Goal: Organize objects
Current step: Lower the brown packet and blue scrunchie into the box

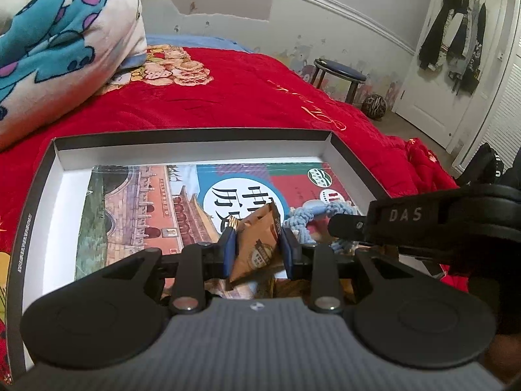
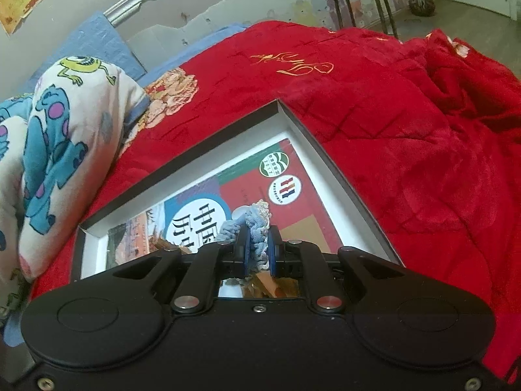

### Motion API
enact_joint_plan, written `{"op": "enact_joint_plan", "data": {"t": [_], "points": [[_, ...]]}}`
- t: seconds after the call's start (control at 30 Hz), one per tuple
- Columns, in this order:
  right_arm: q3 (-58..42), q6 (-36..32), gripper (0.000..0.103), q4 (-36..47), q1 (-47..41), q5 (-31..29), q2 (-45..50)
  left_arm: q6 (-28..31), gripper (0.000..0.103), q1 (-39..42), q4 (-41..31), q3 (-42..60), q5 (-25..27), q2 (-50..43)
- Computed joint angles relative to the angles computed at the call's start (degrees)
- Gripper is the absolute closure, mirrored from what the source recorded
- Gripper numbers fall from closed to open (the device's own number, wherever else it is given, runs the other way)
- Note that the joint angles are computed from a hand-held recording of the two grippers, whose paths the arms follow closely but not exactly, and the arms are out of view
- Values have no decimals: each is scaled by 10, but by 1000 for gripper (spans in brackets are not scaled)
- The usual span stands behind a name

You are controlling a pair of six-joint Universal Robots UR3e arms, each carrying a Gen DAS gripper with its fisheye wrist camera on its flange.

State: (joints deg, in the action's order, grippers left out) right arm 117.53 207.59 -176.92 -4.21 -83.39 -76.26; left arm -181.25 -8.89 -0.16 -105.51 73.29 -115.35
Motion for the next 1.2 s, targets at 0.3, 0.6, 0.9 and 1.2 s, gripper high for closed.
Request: {"op": "enact_joint_plan", "data": {"t": [0.3, 0.6, 0.9, 1.2], "points": [[29, 40, 92, -5, -25, 24, -19, -3, 68, 17, -28, 14, -19, 0], [39, 53, 92, -4, -48, 58, -22, -7, 67, 12, -31, 18, -15, -1], [34, 59, 91, 1, -39, 45, -21, -13, 61, 15, -34, 20, -22, -2], [42, 59, 88, -3, -50, 66, -19, -9, 48, 14, -51, 27, -29, 4]]}}
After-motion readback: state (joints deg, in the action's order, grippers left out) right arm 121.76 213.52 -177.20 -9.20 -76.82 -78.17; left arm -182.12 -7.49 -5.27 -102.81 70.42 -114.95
